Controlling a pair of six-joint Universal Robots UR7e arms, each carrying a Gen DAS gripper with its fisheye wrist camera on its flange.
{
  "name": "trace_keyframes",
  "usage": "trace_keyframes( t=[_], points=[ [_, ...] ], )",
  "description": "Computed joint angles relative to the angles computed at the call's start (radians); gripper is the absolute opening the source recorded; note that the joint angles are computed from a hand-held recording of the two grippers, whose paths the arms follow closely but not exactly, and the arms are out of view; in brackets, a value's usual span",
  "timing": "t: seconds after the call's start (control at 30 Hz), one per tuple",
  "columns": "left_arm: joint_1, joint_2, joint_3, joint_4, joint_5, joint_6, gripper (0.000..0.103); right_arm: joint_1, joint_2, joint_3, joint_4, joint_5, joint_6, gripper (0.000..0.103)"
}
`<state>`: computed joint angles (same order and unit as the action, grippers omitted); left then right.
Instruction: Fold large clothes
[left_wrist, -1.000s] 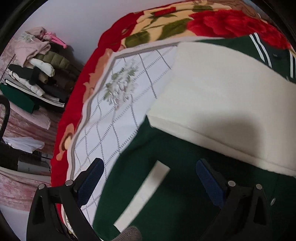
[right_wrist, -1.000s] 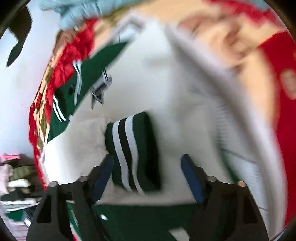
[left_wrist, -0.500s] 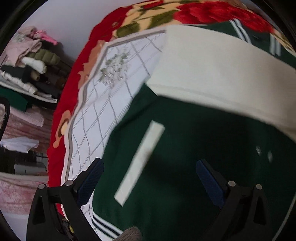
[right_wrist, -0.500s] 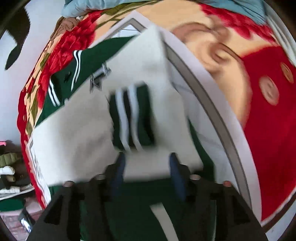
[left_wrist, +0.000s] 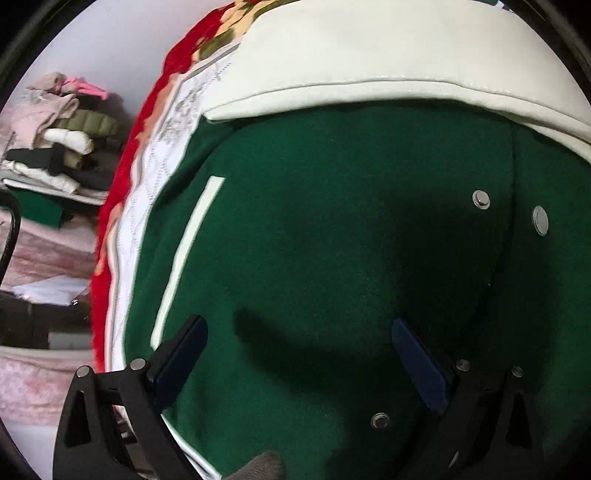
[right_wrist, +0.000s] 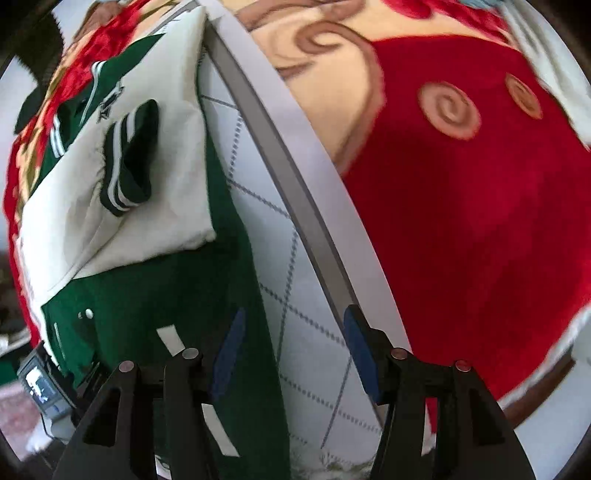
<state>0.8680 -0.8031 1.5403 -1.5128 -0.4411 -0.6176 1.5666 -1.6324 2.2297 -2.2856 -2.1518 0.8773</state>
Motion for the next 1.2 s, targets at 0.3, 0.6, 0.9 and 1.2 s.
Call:
trace_keyframes(
  t=[0.3, 0.6, 0.9, 1.2],
  points=[
    [-0.265, -0.009, 0.017, 0.65, 0.0, -0.588, 0.103, -0.146, -0.087, -0.019, 0.061, 0.172, -0.358, 0.058],
    [-0.535, 0.055, 0.17, 0.544, -0.277, -0.607, 0.103, -0.293, -0.229, 0.031, 0.221, 0.117, -0.563, 0.058],
    [-0.542, 0.183, 0.181, 0.5, -0.345, -0.595, 0.103, -0.327, -0.191, -0.001, 0.252, 0.075, -0.64, 0.058],
    [-0.369, 0.203, 0.064, 0.717, -0.228, -0.871, 0.103, -0.347, -0.045, -0.056, -0.003, 0.256, -0.769, 0.061]
  ],
)
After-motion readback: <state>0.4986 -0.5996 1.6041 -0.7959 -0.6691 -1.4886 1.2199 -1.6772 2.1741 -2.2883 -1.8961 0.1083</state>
